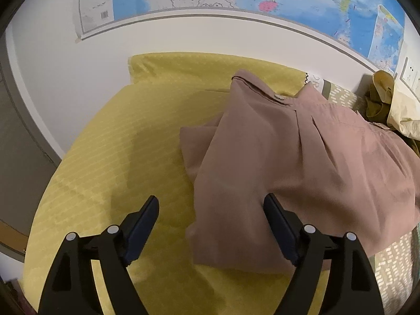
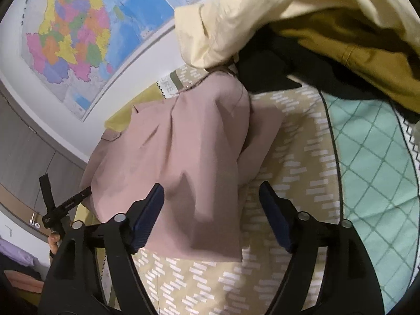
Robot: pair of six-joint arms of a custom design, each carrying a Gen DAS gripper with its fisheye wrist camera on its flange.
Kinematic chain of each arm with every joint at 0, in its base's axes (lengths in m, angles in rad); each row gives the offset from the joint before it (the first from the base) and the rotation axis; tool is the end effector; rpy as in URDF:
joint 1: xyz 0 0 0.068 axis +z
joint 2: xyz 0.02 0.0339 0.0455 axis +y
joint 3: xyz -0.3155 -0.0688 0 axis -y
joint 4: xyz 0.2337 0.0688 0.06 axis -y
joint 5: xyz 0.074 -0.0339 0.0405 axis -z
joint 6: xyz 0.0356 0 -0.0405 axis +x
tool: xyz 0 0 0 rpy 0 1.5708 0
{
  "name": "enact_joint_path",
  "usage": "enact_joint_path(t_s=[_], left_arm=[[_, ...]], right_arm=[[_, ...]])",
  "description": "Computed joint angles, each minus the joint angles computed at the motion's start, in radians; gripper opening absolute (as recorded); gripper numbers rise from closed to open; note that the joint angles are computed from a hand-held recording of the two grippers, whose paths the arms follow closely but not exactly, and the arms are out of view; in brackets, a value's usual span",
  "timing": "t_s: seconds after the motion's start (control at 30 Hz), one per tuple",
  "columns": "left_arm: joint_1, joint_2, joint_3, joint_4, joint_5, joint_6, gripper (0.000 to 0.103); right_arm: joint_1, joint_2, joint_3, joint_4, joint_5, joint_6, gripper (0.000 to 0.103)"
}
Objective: Fold large clothes
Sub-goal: 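Release the jacket with both grippers and pull back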
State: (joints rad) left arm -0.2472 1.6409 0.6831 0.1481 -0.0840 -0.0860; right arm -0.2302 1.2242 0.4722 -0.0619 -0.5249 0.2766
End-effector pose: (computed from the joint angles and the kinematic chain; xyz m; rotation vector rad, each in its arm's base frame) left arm 0.2927 -0.0708 0.1923 0.1516 2.3728 -0.0592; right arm 0.1953 -0.0275 0.2182 0.3422 2.3113 0.6454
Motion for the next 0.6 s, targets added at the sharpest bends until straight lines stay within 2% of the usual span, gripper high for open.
enact_joint_path(t_s=[0.07, 0.47, 0.6], left_arm=[[-0.012, -0.010, -0.015, 0.009, -0.020, 0.000, 0.081], [-0.059, -0.063, -0.055, 0.016, -0.085, 0.011, 0.084], [-0.050, -0.093, -0.063, 0.019, -0.034, 0.023, 0.087]], right_arm=[[0.000, -0.019, 0.000, -0.011, 0.018, 0.000, 0.081], [-0.002, -0.062, -0.002, -0.040, 0.024, 0.014, 0.081], [0.007, -0.117, 0.007, -0.079, 0.062, 0.005, 0.081]])
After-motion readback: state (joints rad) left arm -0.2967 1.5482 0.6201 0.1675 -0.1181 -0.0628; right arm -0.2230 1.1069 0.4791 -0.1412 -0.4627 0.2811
